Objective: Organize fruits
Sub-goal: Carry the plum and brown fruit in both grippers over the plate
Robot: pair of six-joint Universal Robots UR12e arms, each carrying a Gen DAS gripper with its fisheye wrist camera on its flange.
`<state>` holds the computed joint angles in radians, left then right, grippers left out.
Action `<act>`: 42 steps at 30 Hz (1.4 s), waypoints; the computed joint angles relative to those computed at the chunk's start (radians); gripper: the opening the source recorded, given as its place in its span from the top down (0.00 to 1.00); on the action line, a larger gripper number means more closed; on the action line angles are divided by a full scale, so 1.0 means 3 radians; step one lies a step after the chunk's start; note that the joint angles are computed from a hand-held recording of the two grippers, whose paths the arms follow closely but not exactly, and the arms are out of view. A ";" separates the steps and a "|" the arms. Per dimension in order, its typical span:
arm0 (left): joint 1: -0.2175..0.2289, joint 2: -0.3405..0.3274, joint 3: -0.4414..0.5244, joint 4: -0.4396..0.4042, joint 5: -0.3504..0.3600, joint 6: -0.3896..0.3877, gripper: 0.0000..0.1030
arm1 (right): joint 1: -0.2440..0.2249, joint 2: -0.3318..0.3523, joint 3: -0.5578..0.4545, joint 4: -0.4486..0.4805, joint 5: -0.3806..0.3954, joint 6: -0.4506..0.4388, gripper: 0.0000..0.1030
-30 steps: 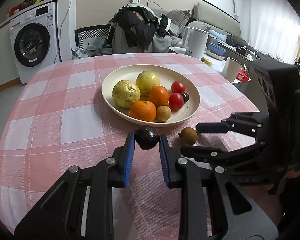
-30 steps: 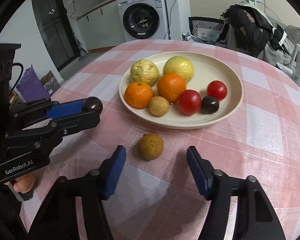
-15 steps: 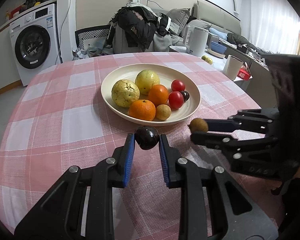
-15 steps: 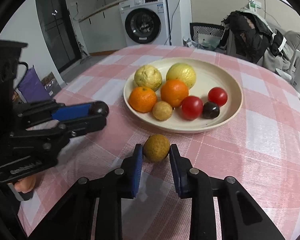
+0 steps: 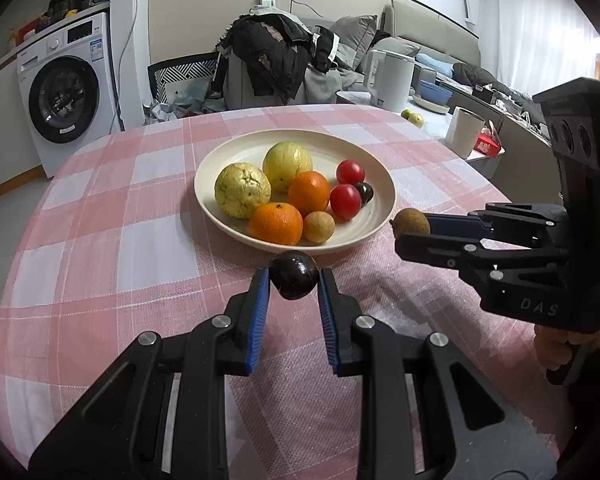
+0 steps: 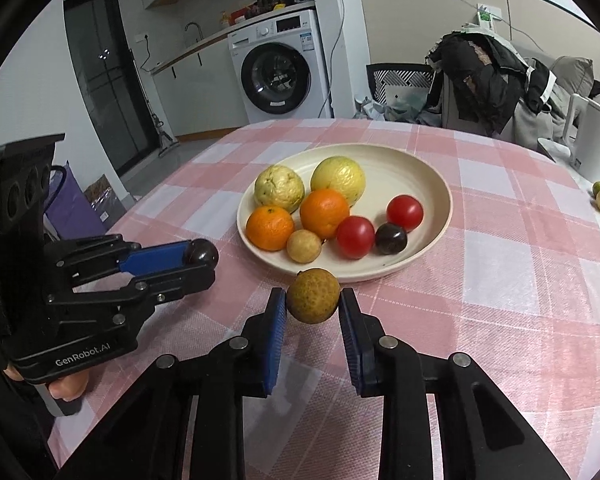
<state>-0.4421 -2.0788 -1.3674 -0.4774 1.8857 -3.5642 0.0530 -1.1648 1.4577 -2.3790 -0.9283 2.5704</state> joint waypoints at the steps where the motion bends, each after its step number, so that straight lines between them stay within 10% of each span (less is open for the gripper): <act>1: -0.0004 -0.0002 0.0008 -0.0001 0.0011 -0.0003 0.79 | -0.0003 0.0003 -0.0005 -0.0012 0.0004 0.0012 0.73; 42: 0.0012 -0.0271 0.0530 -0.0051 -0.0020 0.0185 0.79 | -0.0062 0.0164 -0.0248 -0.0246 0.0031 0.0413 0.73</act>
<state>-0.4383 -2.1602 -1.2085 -0.4927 1.8797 -3.5086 0.0345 -1.1156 1.3834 -2.4528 -0.9191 2.6943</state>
